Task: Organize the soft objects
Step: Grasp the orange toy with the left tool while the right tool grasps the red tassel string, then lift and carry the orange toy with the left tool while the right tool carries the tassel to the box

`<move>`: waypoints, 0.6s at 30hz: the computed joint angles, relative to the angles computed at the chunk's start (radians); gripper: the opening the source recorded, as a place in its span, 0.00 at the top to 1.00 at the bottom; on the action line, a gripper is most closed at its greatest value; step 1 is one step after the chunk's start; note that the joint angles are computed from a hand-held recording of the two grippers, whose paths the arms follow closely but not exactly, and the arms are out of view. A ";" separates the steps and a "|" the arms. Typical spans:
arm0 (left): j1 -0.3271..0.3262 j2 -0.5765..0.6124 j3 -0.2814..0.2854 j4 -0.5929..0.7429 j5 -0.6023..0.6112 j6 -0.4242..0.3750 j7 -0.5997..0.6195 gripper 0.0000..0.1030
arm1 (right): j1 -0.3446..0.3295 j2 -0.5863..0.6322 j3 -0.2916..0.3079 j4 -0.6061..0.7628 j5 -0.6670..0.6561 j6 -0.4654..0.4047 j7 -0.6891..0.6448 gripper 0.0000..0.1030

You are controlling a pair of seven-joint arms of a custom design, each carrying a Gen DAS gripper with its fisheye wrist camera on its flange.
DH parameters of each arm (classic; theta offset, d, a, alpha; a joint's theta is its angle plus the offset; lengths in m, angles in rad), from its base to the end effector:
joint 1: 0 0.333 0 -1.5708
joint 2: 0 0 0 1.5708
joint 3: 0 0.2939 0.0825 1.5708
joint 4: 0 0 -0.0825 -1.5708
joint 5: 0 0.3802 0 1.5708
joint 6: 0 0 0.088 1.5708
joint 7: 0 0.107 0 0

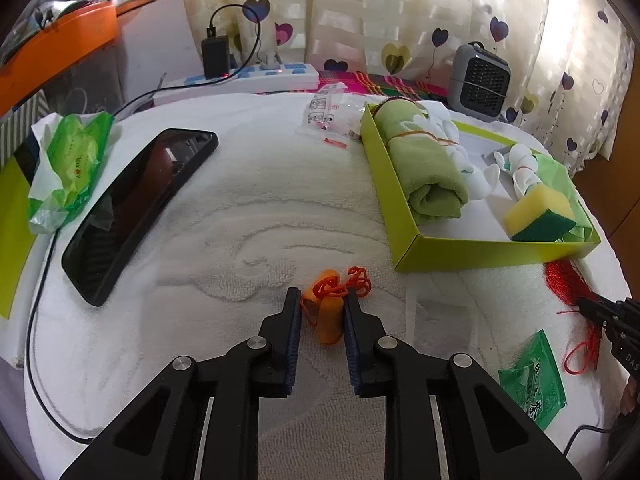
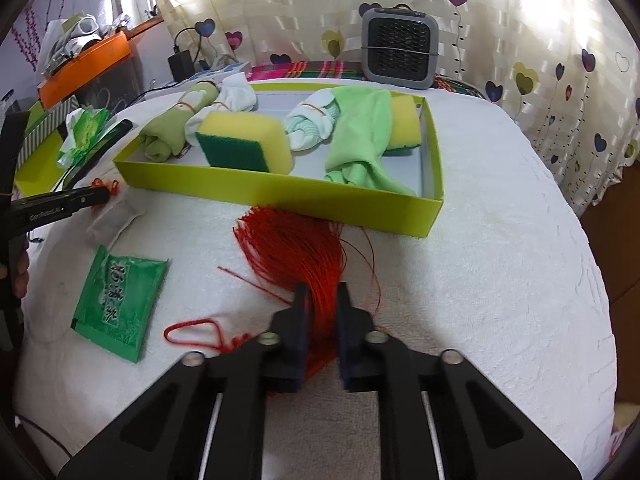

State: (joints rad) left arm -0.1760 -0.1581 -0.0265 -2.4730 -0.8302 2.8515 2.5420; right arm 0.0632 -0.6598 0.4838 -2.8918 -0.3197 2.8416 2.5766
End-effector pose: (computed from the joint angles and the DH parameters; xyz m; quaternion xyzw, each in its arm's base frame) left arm 0.4872 -0.0596 0.3797 -0.5091 0.7980 -0.2900 0.1413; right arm 0.3195 0.1916 0.3796 -0.6025 0.7256 -0.2356 0.2344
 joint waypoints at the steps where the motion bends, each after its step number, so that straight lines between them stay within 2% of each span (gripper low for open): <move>1: -0.001 0.001 0.001 0.001 -0.006 -0.001 0.004 0.82 | -0.001 -0.002 0.002 -0.001 -0.001 0.001 0.003 0.91; 8: 0.004 0.002 0.001 0.005 -0.019 -0.011 0.013 0.83 | 0.008 -0.011 -0.005 -0.017 0.012 0.032 0.005 0.94; 18: 0.010 -0.024 0.009 -0.003 -0.037 -0.058 0.010 0.84 | 0.055 -0.035 -0.043 -0.073 0.118 0.163 -0.057 0.94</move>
State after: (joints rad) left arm -0.1656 -0.1816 -0.0176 -2.4756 -0.8669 2.7939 2.5519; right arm 0.1178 -0.6943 0.4405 -2.9648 -0.2015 3.0044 2.5194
